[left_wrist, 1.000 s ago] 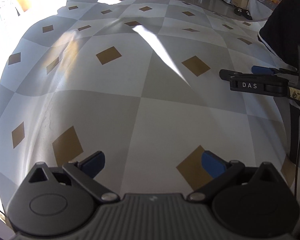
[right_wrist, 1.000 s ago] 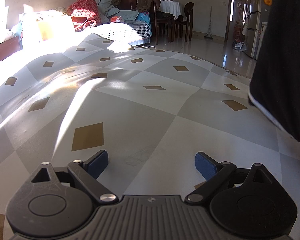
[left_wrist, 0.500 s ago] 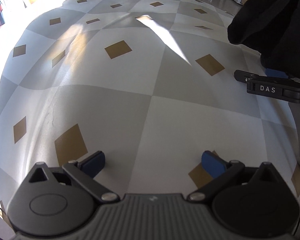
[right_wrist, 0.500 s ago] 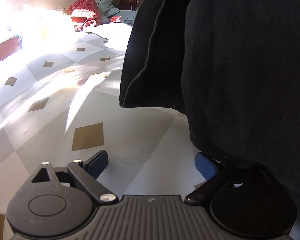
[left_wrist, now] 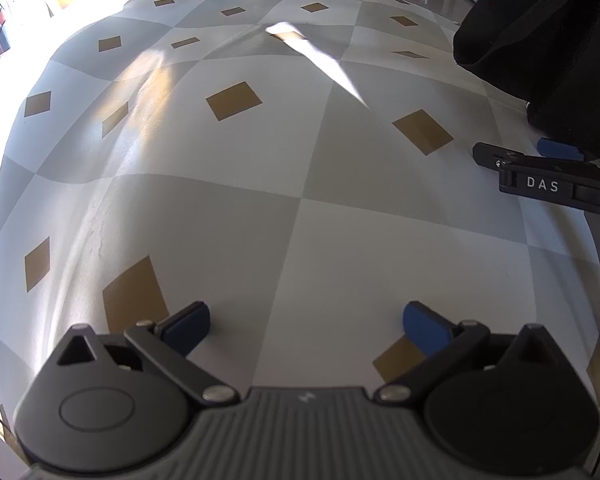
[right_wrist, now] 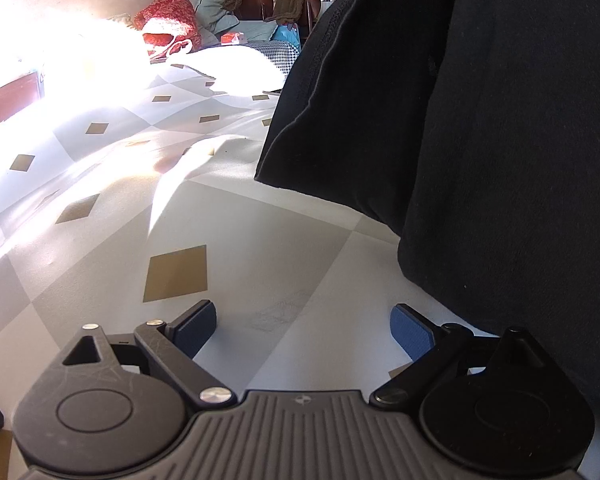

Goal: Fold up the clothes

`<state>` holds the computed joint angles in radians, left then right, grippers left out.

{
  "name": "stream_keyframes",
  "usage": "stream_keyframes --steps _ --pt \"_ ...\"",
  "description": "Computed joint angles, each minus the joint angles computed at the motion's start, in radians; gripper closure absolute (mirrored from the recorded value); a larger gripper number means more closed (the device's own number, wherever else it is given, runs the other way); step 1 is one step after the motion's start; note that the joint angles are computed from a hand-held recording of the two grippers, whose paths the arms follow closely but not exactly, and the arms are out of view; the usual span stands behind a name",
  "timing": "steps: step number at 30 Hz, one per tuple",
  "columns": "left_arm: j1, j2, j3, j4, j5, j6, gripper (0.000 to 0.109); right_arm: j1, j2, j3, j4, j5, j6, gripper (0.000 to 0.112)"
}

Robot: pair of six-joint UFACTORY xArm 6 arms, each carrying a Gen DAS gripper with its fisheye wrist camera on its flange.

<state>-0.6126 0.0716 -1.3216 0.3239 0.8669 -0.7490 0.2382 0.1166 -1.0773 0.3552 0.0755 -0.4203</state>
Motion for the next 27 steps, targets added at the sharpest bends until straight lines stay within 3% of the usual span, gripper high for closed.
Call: stream_keyframes --steps 27 --pt "-0.005 -0.009 0.02 0.035 -0.024 -0.033 0.006 0.001 0.0 0.001 -0.004 0.0 0.004 0.018"
